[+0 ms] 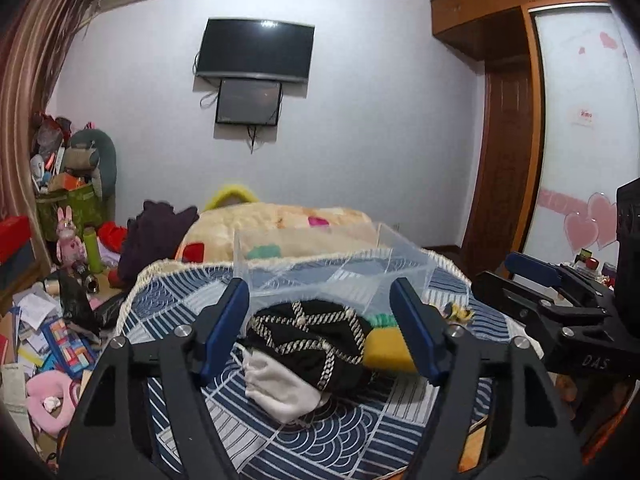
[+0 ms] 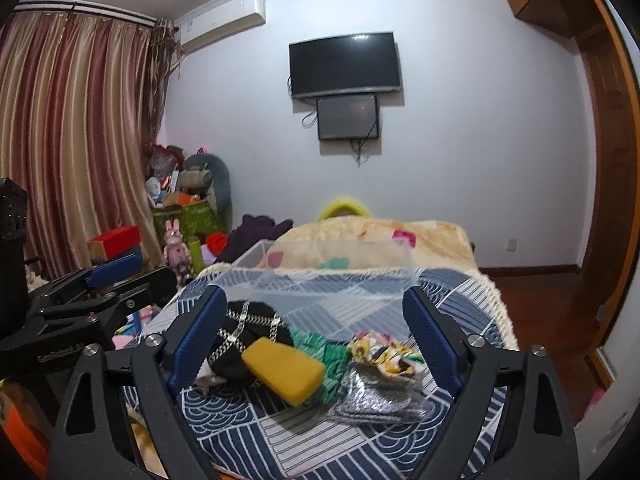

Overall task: Organize soft objects
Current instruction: 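Grasp the black chain-trimmed bag with the left tool while the right tool grasps the yellow sponge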

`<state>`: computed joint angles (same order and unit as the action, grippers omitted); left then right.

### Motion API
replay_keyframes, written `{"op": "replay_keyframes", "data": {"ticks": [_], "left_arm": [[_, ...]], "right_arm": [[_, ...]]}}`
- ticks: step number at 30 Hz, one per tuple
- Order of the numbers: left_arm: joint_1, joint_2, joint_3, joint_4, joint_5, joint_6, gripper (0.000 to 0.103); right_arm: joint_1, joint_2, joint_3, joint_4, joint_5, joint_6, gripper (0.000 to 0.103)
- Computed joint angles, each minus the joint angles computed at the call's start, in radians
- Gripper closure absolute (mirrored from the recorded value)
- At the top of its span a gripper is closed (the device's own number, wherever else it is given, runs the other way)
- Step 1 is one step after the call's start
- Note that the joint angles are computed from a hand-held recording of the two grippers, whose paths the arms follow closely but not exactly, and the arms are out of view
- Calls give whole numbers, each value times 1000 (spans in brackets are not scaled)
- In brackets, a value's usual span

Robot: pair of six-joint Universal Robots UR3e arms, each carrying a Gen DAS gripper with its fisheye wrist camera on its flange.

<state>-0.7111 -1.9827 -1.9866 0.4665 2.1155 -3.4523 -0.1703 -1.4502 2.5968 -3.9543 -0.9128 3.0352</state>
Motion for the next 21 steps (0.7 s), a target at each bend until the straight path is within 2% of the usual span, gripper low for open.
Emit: {"op": "replay_keyframes", "data": {"ticks": [5, 10, 18, 21], "left_arm": [[80, 12, -52, -33, -109, -59, 44], [162, 4, -88, -37, -232, -100, 46], [198, -53, -44, -75, -304, -117, 47], [185, -90, 6, -100, -283, -104, 47]], "right_arm": [[51, 85, -61, 61, -20, -36, 25], [125, 164, -124, 119, -85, -73, 25], [179, 233, -172, 172, -134, -129, 25], [184, 246, -189, 183, -145, -137, 30]]}}
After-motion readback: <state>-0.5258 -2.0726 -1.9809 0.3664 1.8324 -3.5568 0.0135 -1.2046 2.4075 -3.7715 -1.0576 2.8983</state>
